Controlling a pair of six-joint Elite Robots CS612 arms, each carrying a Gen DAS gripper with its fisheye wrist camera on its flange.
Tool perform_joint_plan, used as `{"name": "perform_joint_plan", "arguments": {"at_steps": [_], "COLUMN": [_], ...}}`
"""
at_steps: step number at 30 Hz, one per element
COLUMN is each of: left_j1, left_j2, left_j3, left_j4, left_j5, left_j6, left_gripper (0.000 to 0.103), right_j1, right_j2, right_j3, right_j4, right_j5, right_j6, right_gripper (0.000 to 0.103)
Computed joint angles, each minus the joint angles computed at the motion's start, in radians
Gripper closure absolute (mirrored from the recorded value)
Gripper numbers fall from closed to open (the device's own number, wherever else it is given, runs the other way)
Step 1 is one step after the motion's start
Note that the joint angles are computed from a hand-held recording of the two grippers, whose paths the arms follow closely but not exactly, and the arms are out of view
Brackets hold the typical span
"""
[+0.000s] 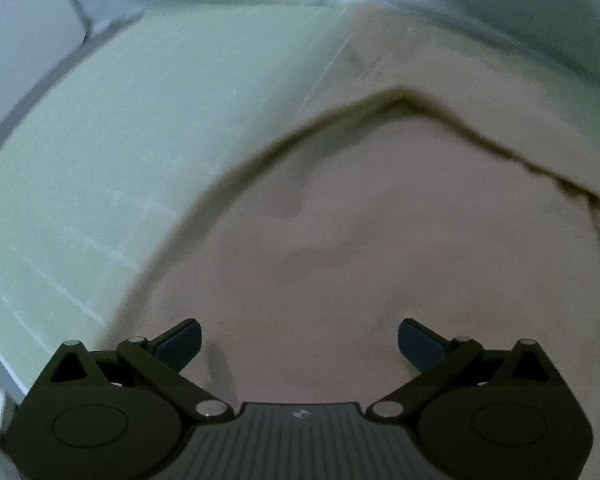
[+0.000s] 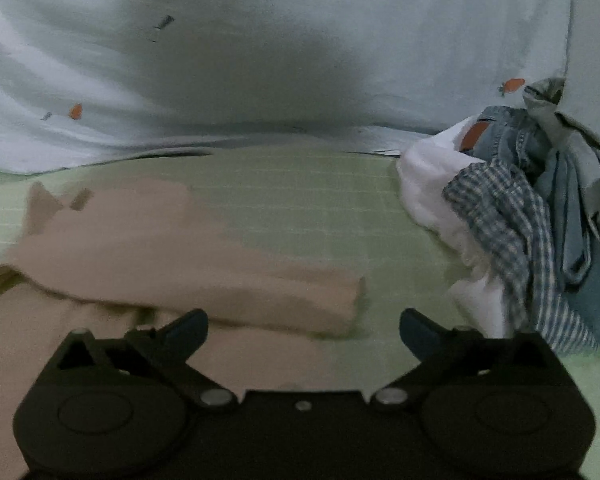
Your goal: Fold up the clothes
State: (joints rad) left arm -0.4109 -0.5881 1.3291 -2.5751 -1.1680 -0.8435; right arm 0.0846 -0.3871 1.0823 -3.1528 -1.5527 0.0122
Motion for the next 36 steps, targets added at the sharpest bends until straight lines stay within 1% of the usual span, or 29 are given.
{"name": "perform_joint_plan", "arguments": {"at_steps": [4, 8, 10, 11, 14, 16, 18, 20, 22, 24, 26, 27, 29, 30, 31, 32, 33, 34, 35, 36], "left_j1": [0.011, 0.031, 0.052, 0.065, 0.094, 0.107, 0.131, 0.153, 0.167, 0.179, 0.194, 0.200, 0.214, 0.218, 0.222, 0.226, 0.230, 0.232, 0.232, 0.233], "left_j2": [-0.045, -0.094, -0.108, -0.109, -0.124, -0.134, -0.134, -0.137, -0.143, -0.139, -0.142, -0.140, -0.138, -0.138, -0.137, -0.136, -0.135, -0.133, -0.132, -0.132], "left_j3": [0.091, 0.184, 0.224, 0.234, 0.278, 0.302, 0.315, 0.333, 0.351, 0.353, 0.363, 0.361, 0.360, 0.360, 0.360, 0.359, 0.357, 0.356, 0.355, 0.354], "left_j4": [-0.114, -0.185, -0.240, -0.256, -0.302, -0.329, -0.345, -0.371, -0.394, -0.408, -0.411, -0.405, -0.395, -0.392, -0.388, -0.387, -0.386, -0.389, -0.393, -0.396], "left_j5": [0.022, 0.030, 0.010, -0.006, -0.026, -0.040, -0.071, -0.098, -0.110, -0.120, -0.138, -0.147, -0.166, -0.172, -0.177, -0.181, -0.186, -0.189, -0.190, -0.191], "left_j6": [0.074, 0.118, 0.133, 0.141, 0.162, 0.182, 0.217, 0.260, 0.303, 0.342, 0.360, 0.361, 0.363, 0.362, 0.361, 0.363, 0.366, 0.370, 0.373, 0.376], "left_gripper": [0.000, 0.000, 0.000, 0.000, 0.000, 0.000, 0.000, 0.000, 0.000, 0.000, 0.000, 0.000, 0.000, 0.000, 0.000, 0.000, 0.000, 0.000, 0.000, 0.000], "right_j1": [0.031, 0.080, 0.108, 0.123, 0.169, 0.202, 0.231, 0.255, 0.278, 0.298, 0.314, 0.321, 0.329, 0.332, 0.335, 0.338, 0.340, 0.340, 0.340, 0.340], "right_j2": [-0.028, -0.048, -0.050, -0.051, -0.046, -0.039, -0.027, -0.015, -0.001, 0.013, 0.028, 0.034, 0.042, 0.045, 0.049, 0.052, 0.055, 0.056, 0.057, 0.058], "right_j3": [0.059, 0.091, 0.090, 0.088, 0.069, 0.054, 0.031, 0.006, -0.022, -0.051, -0.082, -0.096, -0.110, -0.116, -0.121, -0.127, -0.131, -0.133, -0.135, -0.137], "right_j4": [-0.020, -0.007, 0.009, 0.020, 0.050, 0.058, 0.073, 0.093, 0.113, 0.131, 0.148, 0.159, 0.173, 0.177, 0.182, 0.187, 0.192, 0.197, 0.203, 0.208], "right_j5": [0.016, 0.001, -0.002, -0.015, -0.049, -0.079, -0.106, -0.114, -0.120, -0.122, -0.120, -0.115, -0.094, -0.082, -0.070, -0.058, -0.048, -0.042, -0.035, -0.029], "right_j6": [0.101, 0.210, 0.236, 0.245, 0.275, 0.297, 0.318, 0.348, 0.373, 0.380, 0.367, 0.358, 0.342, 0.334, 0.327, 0.319, 0.316, 0.319, 0.322, 0.325], "right_gripper": [0.000, 0.000, 0.000, 0.000, 0.000, 0.000, 0.000, 0.001, 0.006, 0.008, 0.014, 0.019, 0.027, 0.033, 0.042, 0.047, 0.057, 0.064, 0.068, 0.075]}}
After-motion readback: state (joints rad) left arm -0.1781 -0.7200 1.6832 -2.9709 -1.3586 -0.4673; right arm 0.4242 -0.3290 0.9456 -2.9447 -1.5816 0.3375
